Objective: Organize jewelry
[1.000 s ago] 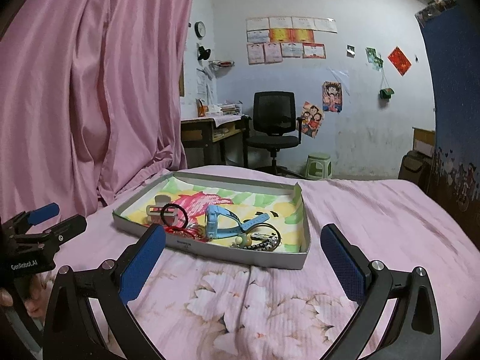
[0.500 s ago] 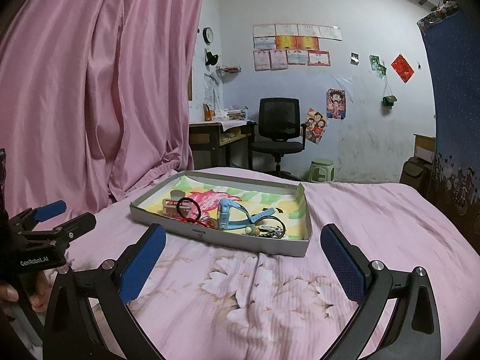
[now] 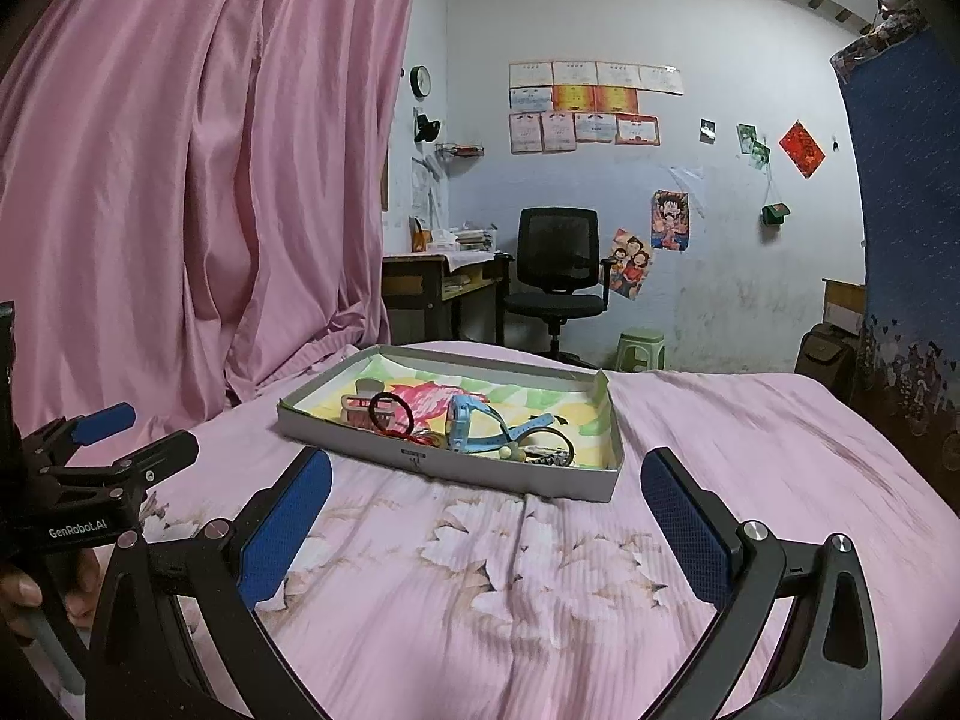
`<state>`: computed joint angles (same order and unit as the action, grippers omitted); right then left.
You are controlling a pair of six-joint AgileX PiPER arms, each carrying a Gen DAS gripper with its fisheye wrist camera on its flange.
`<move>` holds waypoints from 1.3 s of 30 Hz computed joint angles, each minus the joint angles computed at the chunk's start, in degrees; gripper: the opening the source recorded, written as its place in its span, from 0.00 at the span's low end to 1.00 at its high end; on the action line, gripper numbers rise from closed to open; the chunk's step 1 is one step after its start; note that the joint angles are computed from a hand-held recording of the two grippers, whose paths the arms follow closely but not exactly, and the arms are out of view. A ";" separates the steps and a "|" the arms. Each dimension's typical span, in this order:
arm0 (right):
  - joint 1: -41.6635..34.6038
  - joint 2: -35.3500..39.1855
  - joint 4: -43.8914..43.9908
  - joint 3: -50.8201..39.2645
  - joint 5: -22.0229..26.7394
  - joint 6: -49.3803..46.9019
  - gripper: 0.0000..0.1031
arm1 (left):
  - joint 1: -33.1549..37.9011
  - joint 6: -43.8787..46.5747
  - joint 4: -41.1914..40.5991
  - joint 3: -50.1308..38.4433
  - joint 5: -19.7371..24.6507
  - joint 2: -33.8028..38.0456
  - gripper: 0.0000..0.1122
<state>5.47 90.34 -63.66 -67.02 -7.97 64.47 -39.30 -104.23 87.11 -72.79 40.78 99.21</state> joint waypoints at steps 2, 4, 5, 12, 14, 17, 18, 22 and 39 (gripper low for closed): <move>0.15 -0.43 3.50 0.72 0.12 -3.51 0.99 | -0.27 -0.81 0.36 0.66 0.22 -0.24 0.91; 0.20 -0.90 6.86 1.55 0.00 -6.53 0.99 | -0.45 -0.87 0.21 0.73 0.45 -0.27 0.91; 0.21 -1.09 8.34 1.94 -0.02 -7.76 0.99 | -0.65 -1.35 0.35 1.20 0.63 -0.41 0.91; 0.14 -2.50 17.39 4.95 -0.77 -16.53 0.99 | -2.18 -3.98 0.55 3.87 2.19 -1.62 0.91; 0.11 -2.92 19.70 5.80 -1.12 -18.85 0.99 | -2.45 -4.77 0.91 4.49 2.50 -1.81 0.91; 0.48 -3.65 25.71 7.08 -1.38 -24.99 0.99 | -2.99 -5.20 1.52 4.84 3.46 -1.76 0.91; 0.47 -3.83 27.89 7.55 -1.72 -27.24 0.99 | -2.98 -5.27 1.48 4.87 3.35 -1.80 0.91; 0.65 -4.38 32.99 8.64 -2.37 -32.32 0.99 | -4.07 -6.02 2.47 5.60 4.68 -2.05 0.91; -0.22 -5.35 33.83 12.63 -4.92 -33.07 0.99 | -6.77 -9.92 4.12 7.95 9.09 -2.11 0.91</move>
